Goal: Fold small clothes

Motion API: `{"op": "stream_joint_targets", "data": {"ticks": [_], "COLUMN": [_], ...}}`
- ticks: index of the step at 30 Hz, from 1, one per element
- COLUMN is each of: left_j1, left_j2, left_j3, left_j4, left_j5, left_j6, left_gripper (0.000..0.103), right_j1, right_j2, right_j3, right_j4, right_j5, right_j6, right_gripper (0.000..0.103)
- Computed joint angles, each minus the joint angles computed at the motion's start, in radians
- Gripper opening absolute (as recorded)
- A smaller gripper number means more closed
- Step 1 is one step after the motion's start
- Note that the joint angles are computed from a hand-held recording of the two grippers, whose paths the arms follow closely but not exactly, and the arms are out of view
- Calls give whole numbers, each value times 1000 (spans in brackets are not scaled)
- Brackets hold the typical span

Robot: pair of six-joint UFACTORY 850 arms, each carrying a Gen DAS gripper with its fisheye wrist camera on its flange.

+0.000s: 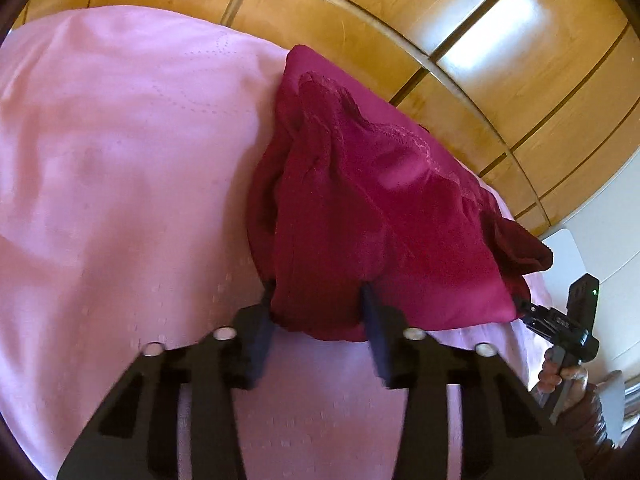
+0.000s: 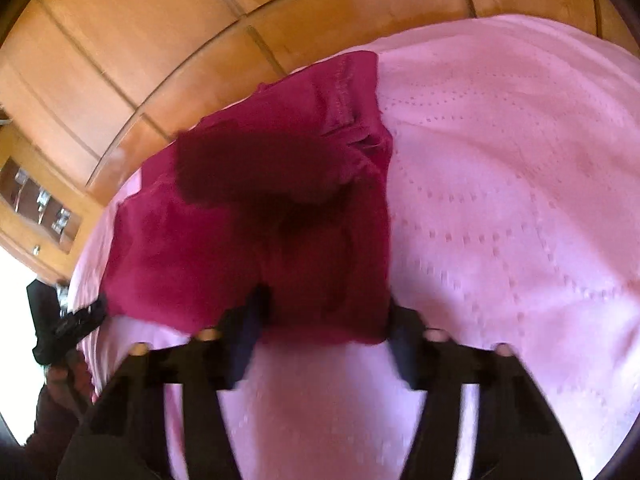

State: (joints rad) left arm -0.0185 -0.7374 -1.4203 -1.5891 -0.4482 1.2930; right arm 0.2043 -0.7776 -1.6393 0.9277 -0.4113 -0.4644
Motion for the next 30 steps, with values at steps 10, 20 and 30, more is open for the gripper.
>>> {"op": "stream_joint_targets", "data": {"ticks": [10,20,30], "left_j1": [-4,-17,-26], "left_j2": [109,277,264], "left_j3": [145,386,322], "left_j4": [24,19,-295], "left_j5": [-20,10,169], "left_j6": [93,137,367], "left_gripper": [23,33,62], "right_j1": [1,-8,-20], "right_j2": [124,286,286], "right_j3": [146,370,344], "right_j4": [45,16,42], "right_j5": [-39,-154,-32], "right_j6": [-130,-169,-122], "right_gripper": [24,29,68]}}
